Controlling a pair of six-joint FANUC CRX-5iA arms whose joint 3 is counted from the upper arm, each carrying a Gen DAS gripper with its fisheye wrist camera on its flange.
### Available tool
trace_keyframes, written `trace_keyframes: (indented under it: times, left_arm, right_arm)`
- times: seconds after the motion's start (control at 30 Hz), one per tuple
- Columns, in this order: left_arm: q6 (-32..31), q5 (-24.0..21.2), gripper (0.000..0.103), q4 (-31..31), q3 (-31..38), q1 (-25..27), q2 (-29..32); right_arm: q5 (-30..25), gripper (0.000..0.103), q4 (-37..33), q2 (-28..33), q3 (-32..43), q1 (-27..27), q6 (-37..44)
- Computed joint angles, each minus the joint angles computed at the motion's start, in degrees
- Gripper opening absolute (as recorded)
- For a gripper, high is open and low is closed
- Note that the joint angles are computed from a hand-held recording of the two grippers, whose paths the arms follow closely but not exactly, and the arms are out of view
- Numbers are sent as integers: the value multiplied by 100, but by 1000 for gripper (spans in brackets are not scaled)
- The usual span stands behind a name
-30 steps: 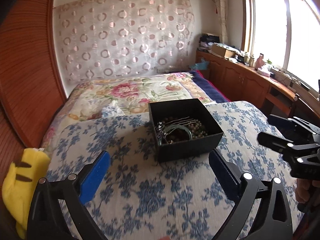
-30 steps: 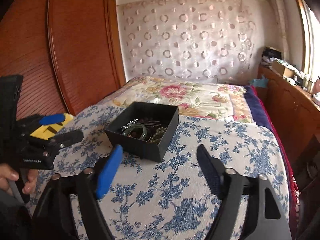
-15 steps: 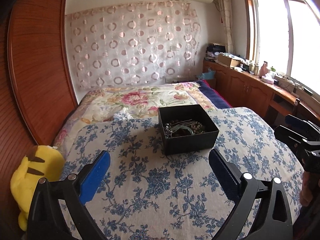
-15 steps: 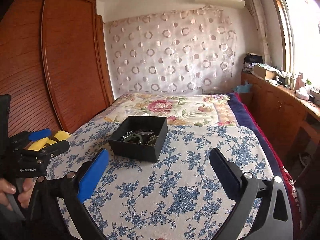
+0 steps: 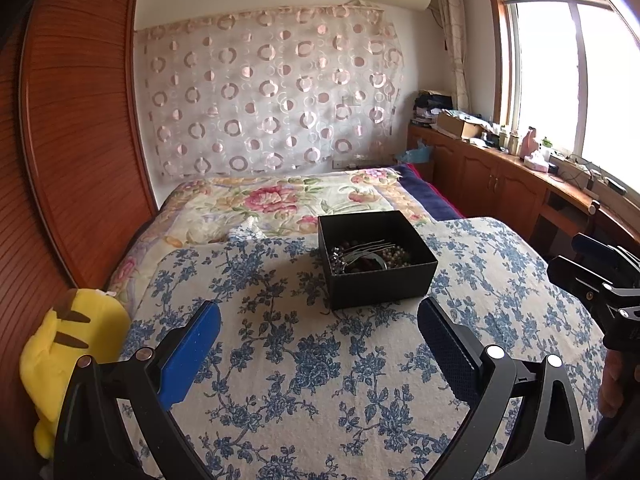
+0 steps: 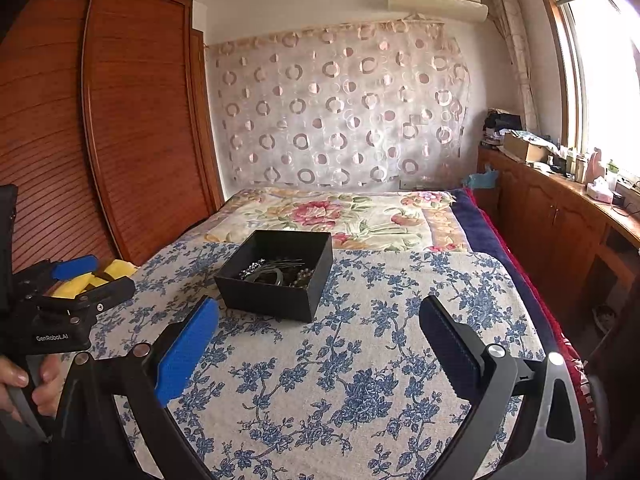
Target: Organize jewelry
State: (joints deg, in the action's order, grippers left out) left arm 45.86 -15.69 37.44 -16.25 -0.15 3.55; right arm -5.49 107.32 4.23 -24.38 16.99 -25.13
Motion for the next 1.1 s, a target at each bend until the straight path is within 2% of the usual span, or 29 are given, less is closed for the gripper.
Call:
trace_keyframes:
  times: [0.47, 0.67, 1.1]
  left_arm:
    - [-243, 102, 95, 293, -149, -59, -66]
    - [-245, 123, 95, 308, -164, -86, -93]
    - [-375, 206, 95, 490, -259, -126, -196]
  right_arm:
    - [-103, 101, -151, 10, -20, 79, 101]
    - [-44, 101, 157, -15, -57, -14, -188]
    - [4, 101, 321, -27, -52, -77, -332]
